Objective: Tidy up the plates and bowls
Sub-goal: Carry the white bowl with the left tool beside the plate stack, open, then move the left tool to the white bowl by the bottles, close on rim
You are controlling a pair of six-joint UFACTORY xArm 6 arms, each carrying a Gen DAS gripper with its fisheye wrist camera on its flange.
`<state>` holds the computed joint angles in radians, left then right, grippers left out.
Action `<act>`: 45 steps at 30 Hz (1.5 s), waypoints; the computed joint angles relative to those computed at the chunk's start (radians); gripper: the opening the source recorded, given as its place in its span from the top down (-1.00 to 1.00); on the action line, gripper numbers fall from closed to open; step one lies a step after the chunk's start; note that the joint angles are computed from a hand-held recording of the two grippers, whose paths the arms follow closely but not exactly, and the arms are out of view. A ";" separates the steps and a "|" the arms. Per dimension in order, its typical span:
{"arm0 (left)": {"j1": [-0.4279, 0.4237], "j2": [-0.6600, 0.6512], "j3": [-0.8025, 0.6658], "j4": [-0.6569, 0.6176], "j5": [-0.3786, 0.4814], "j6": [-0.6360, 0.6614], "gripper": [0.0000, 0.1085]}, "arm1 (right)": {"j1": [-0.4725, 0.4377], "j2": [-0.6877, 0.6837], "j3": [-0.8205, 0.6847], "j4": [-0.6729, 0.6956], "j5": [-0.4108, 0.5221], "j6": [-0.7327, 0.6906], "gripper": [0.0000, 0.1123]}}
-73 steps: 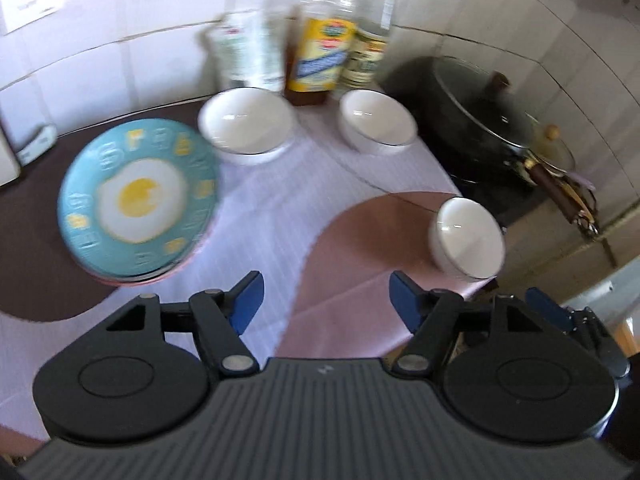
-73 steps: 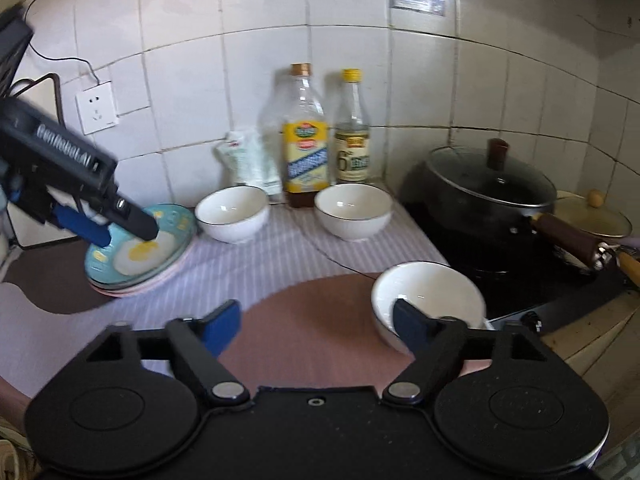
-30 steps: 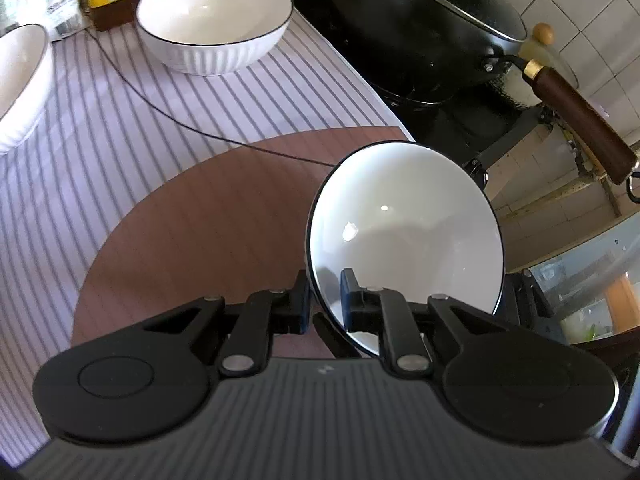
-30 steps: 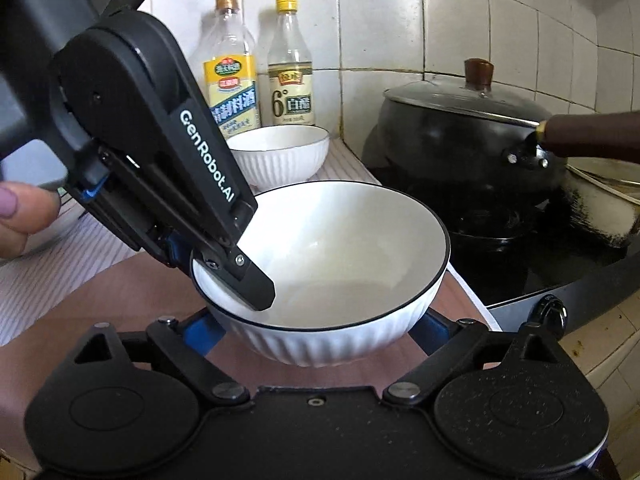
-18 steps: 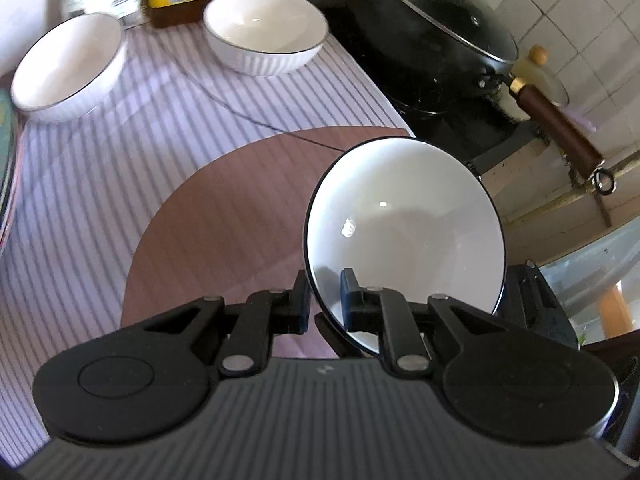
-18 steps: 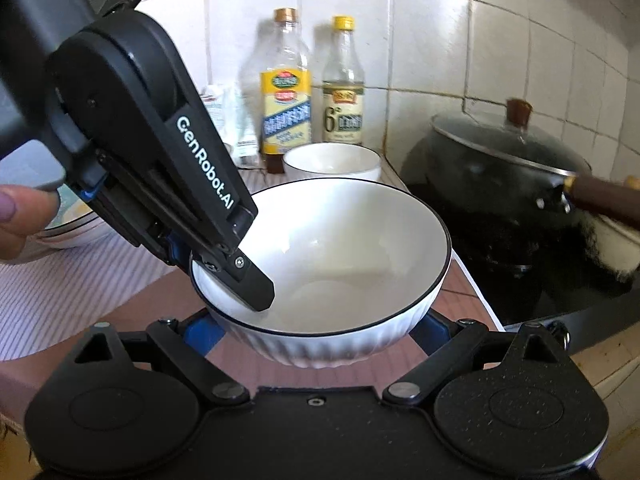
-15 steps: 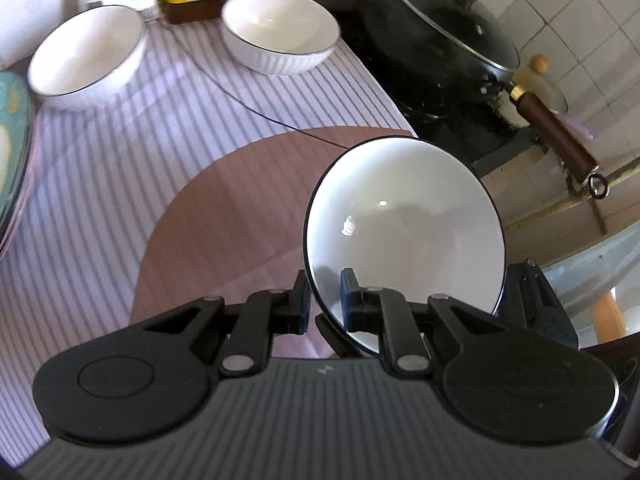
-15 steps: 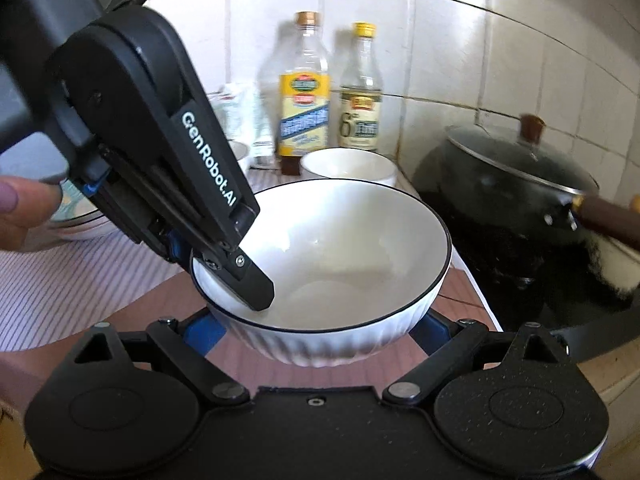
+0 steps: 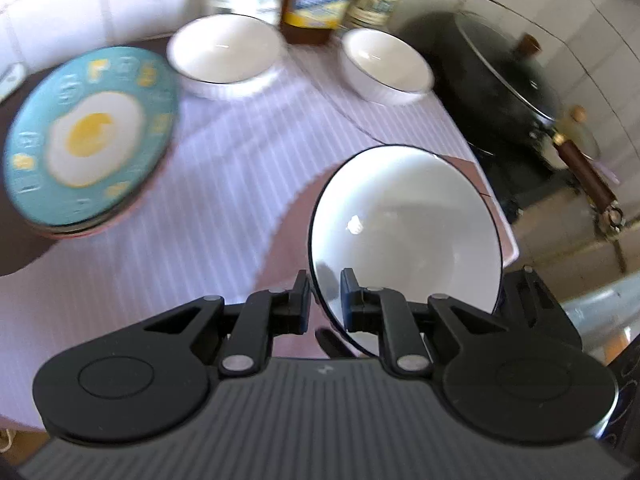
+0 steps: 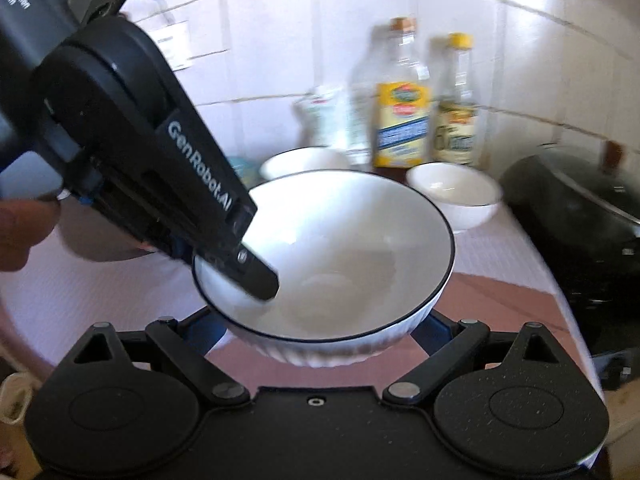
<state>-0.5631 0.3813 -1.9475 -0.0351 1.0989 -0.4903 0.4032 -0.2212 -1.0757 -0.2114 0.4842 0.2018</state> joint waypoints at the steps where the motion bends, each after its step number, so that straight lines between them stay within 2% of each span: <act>1: 0.007 -0.023 0.030 0.010 -0.009 -0.007 0.75 | 0.011 0.005 -0.003 0.041 0.003 -0.035 -0.76; 7: 0.045 -0.135 0.186 0.026 -0.037 -0.037 0.75 | 0.059 0.068 -0.040 0.079 -0.037 -0.091 -0.76; 13: 0.067 -0.188 0.296 0.048 -0.105 -0.064 0.74 | 0.076 0.141 -0.074 0.048 -0.093 -0.108 -0.76; 22: 0.084 -0.157 0.335 -0.002 -0.140 -0.033 0.72 | 0.064 0.172 -0.036 0.004 -0.139 -0.135 -0.75; 27: 0.080 -0.127 0.327 0.027 -0.151 -0.040 0.72 | 0.051 0.188 -0.015 -0.105 -0.184 -0.064 -0.75; 30: 0.078 -0.108 0.312 0.044 -0.140 -0.046 0.71 | 0.044 0.206 -0.020 -0.112 -0.184 -0.054 -0.75; 33: 0.074 -0.101 0.302 0.050 -0.144 -0.045 0.71 | 0.039 0.213 -0.019 -0.176 -0.196 0.008 -0.80; 36: 0.078 -0.089 0.285 0.044 -0.131 -0.038 0.71 | 0.045 0.213 -0.033 -0.230 -0.159 0.072 -0.81; 38: 0.080 -0.083 0.269 0.043 -0.112 -0.036 0.66 | 0.059 0.212 -0.060 -0.227 -0.078 0.078 -0.81; 39: 0.077 -0.078 0.255 0.056 -0.095 -0.046 0.60 | 0.072 0.213 -0.084 -0.202 -0.011 0.054 -0.81; 41: 0.071 -0.063 0.217 0.082 -0.055 -0.059 0.31 | 0.089 0.196 -0.110 -0.174 0.076 0.038 -0.81; 45: 0.059 -0.057 0.168 0.094 -0.015 -0.039 0.22 | 0.097 0.137 -0.104 -0.085 0.151 -0.008 -0.81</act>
